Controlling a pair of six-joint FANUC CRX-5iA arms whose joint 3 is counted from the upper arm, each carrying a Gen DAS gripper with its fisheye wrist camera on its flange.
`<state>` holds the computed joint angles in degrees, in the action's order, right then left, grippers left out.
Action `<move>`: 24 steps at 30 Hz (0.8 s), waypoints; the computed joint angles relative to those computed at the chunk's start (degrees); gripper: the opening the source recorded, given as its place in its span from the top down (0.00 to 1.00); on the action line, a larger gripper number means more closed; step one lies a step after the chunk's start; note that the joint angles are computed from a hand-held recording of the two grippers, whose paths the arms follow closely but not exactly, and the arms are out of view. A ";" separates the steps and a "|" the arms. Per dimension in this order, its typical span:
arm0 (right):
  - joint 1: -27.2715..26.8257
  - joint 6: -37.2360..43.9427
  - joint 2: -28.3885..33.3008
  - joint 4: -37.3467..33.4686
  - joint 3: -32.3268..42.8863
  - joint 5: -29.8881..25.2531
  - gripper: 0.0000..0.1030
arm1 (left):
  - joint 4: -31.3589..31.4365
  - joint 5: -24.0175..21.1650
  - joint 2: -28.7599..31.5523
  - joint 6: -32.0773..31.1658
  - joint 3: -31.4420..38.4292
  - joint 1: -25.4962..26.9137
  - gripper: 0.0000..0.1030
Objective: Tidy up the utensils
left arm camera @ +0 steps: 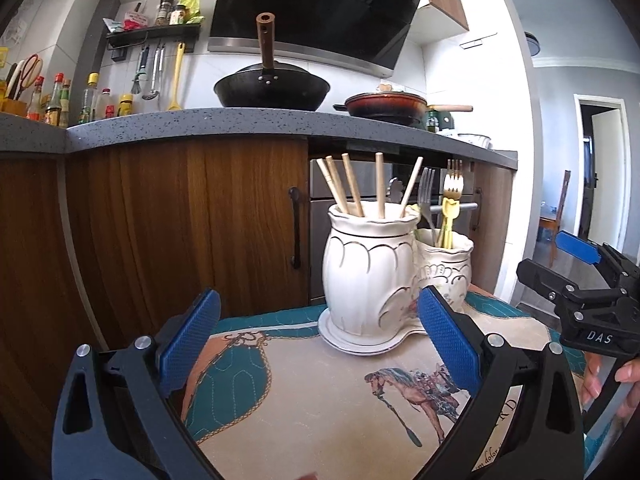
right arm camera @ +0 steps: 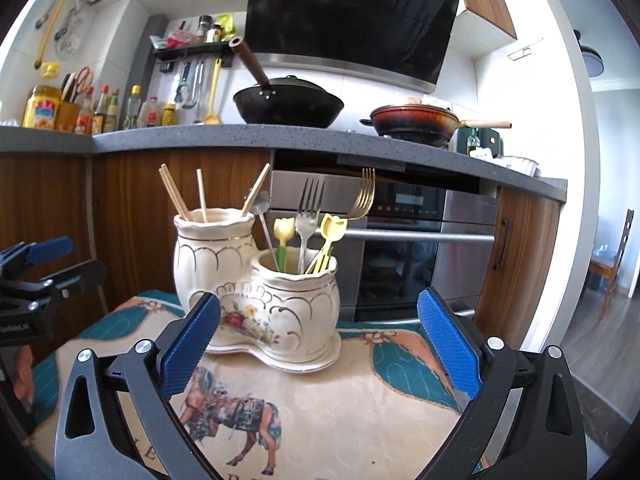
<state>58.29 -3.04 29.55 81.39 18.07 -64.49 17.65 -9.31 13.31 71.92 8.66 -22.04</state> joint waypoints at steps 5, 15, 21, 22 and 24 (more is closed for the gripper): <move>-0.15 -0.05 0.13 -2.81 0.82 -0.53 0.05 | -8.22 -3.65 0.36 8.84 3.11 0.38 0.05; -0.49 -1.38 -0.02 -3.76 0.69 -1.29 0.05 | -10.67 -5.79 1.05 9.84 4.89 0.02 0.05; -0.40 -1.12 -0.10 -3.11 0.43 -1.38 0.05 | -11.84 -6.34 1.23 11.06 5.48 -0.05 0.05; -0.35 -1.10 -0.05 -3.20 0.52 -1.44 0.05 | -11.84 -6.34 1.23 11.06 5.48 -0.05 0.05; -0.33 -0.94 0.00 -3.29 0.61 -1.46 0.05 | -12.09 -6.60 1.26 11.24 5.65 -0.05 0.05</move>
